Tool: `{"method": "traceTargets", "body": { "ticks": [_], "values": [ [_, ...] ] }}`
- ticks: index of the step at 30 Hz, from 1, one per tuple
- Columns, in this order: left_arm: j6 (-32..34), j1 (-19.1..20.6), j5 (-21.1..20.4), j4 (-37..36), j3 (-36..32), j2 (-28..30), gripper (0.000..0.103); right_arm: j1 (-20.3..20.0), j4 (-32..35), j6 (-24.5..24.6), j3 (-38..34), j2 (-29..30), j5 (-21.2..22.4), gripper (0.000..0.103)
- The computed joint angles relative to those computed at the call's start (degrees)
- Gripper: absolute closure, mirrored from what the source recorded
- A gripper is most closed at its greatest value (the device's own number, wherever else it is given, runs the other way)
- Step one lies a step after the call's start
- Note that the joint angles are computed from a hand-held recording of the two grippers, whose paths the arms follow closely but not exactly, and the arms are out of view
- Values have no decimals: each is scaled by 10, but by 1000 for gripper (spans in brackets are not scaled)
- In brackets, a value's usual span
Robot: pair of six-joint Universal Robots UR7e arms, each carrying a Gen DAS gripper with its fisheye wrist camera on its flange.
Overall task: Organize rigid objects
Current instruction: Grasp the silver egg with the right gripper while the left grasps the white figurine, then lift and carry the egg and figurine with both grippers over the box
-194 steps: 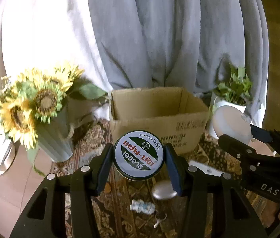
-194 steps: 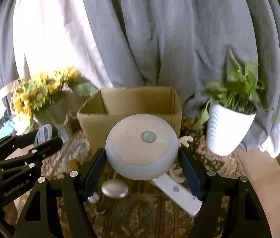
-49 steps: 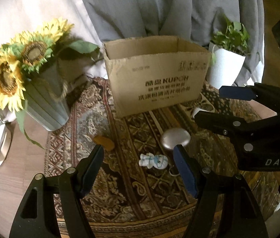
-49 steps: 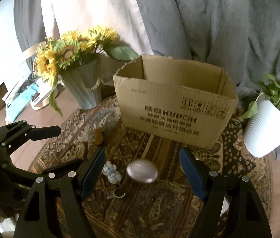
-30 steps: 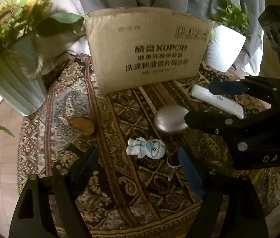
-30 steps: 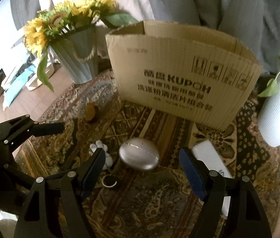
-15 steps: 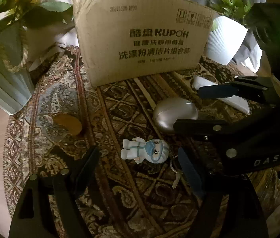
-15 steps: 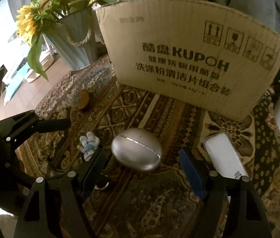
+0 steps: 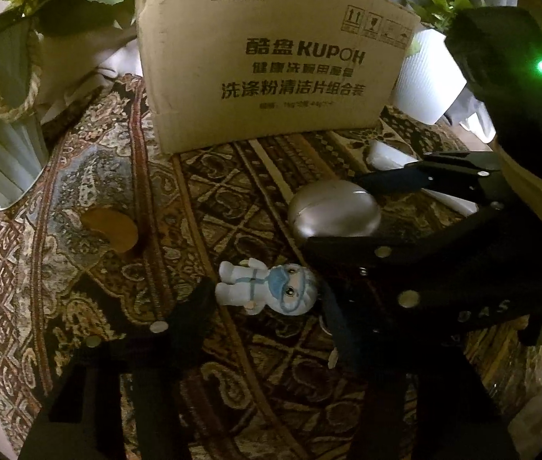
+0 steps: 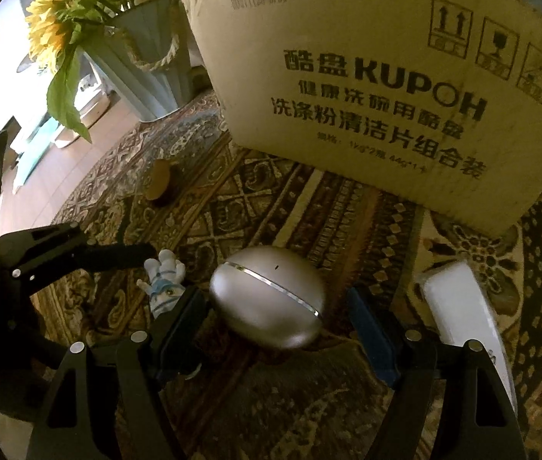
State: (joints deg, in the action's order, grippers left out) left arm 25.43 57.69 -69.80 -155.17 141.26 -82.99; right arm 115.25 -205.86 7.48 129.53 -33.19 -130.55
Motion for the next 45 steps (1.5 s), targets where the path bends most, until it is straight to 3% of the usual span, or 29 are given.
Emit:
{"method": "traceTargets", "body": {
  "ticks": [5, 7, 14, 26, 36, 45],
  "values": [
    [-2, -2, 3, -2, 2, -2, 49, -8, -14, -18, -4, 9, 1, 29],
    [-9, -3, 6, 0, 2, -5, 49, -8, -19, -25, -6, 12, 1, 40],
    [-37, -9, 22, -1, 9, -15, 49, -3, -20, -24, -9, 16, -6, 40],
    [-87, -33, 45, -15, 16, -43, 49, 25, -25, 36, 8, -2, -31, 40],
    [-114, -66, 60, -30, 23, -80, 49, 65, -43, 88, 15, -23, -89, 40],
    [-127, -95, 73, -44, 25, -111, 49, 104, -35, 103, 13, -42, -132, 40]
  ]
}}
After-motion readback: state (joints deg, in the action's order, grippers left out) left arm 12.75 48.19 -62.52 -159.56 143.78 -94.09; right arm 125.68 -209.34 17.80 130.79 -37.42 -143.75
